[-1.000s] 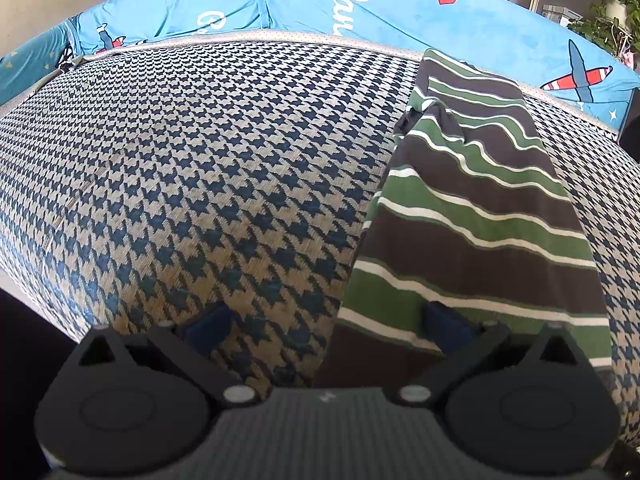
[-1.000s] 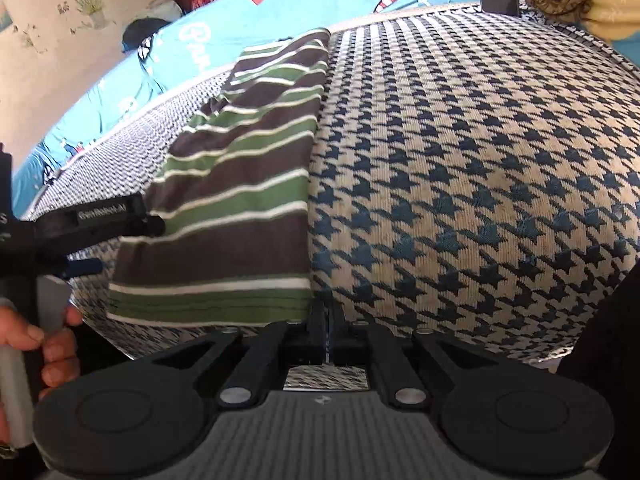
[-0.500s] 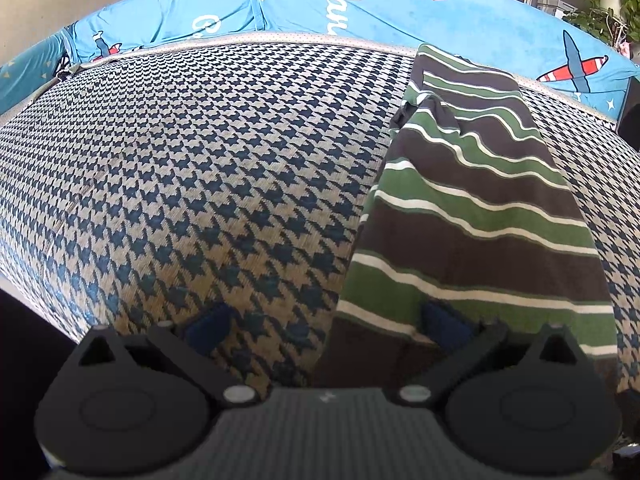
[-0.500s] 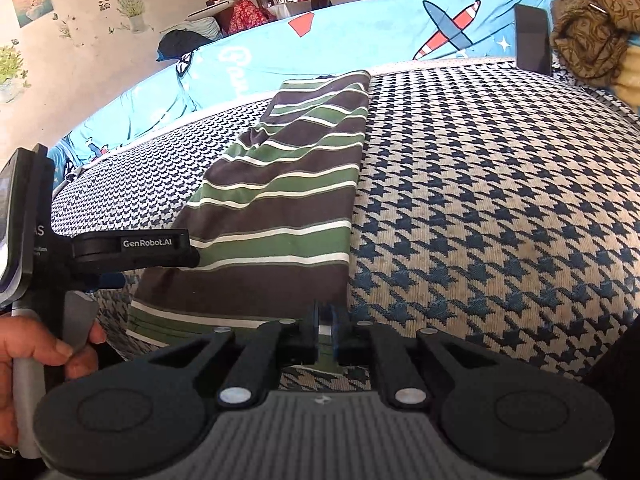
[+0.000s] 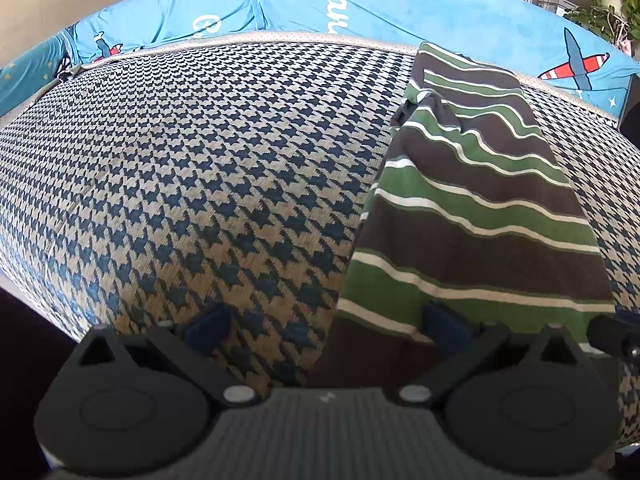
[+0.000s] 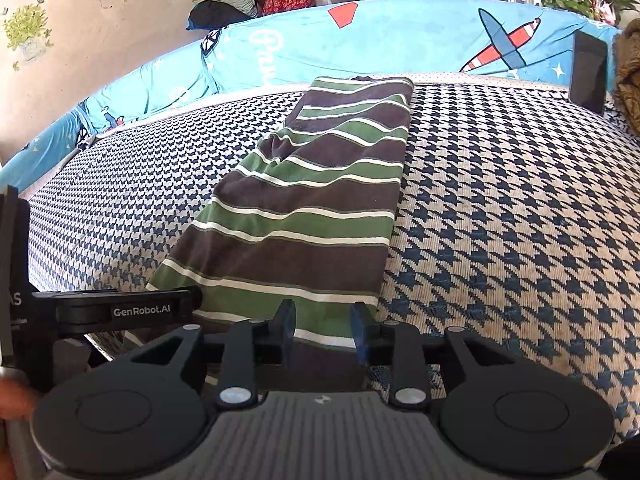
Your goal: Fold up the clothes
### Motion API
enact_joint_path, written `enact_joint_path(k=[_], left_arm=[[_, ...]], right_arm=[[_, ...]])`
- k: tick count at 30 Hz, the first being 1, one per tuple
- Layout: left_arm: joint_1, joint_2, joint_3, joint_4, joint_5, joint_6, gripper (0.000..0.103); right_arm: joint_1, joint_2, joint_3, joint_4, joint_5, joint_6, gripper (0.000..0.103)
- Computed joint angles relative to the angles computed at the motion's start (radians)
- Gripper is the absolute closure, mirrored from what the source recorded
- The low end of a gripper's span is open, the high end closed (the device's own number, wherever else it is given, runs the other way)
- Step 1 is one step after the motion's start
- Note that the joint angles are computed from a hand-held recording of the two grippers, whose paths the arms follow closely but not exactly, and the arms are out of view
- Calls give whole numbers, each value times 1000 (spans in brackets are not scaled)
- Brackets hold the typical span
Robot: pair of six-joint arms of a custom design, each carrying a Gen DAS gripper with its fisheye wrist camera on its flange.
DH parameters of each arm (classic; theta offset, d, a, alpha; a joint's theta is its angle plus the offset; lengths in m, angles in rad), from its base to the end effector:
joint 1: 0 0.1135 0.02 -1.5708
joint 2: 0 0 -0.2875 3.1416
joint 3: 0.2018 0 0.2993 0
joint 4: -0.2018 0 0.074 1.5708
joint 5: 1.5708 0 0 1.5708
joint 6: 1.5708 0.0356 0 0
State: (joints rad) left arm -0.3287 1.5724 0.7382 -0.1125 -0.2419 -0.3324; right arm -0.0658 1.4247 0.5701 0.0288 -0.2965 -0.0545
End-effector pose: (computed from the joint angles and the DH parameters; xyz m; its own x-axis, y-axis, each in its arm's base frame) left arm 0.3107 -0.0969 0.1360 -0.7850 -0.0670 -0.6158 -0.0796 0.9968 -0.0069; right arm 0.2892 -0.0086 0.1367 -0.7251 -0.0044 -0.6887 -0.1745 0.9685 0.1775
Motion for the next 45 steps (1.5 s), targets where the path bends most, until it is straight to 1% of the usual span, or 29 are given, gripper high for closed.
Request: enact_joint_path(k=[2,7,10,14,18,19,20,23,24,26,28,31,32,35,39,45], left_arm=[[0,0,0,-1,0,-2,0],[-2,0,0,-3,-2,-3,0],[-2,3,2,-2,-4,-2,0],[-2,4,2,-2,-7,-1,0],[-4,7,2,1,-10,-1,0],[-4,8,2,1,-10,-1,0],[-5,8,1,2,-11,0,0],[-2,7,4,-2,-8,-2,0],[0,6,8,-10,-3,-4,0],[4,7,21,-31,7,-10,0],[10,7,35,-52,25,-21,0],[16,15,56,-59,48,-20,0],[13,24,69,-65,45,-14,0],[2,58,113,-80,35,5,0],[-12,122,189,-91,33,33,0],[-1,212,300,-113,41,66,0]], right_arm=[[0,24,18,-19,-2,0,69],[18,17,-15,22,22,5,65],[10,17,-18,21,12,21,65],[-10,18,-7,-6,-20,11,64],[-12,21,20,-64,-32,-63,62],[-13,24,31,-85,-38,-86,59],[-14,28,45,-111,-45,-115,56],[-23,47,93,-192,-66,-219,54],[-30,55,111,-222,-83,-246,54],[-58,82,150,-268,-133,-260,53],[-91,122,192,-294,-187,-233,53],[-127,183,257,-316,-250,-157,53],[-132,196,271,-307,-253,-131,53],[-131,217,295,-262,-217,-90,53],[-140,271,352,-237,-219,-31,52],[-139,316,407,-208,-202,2,52]])
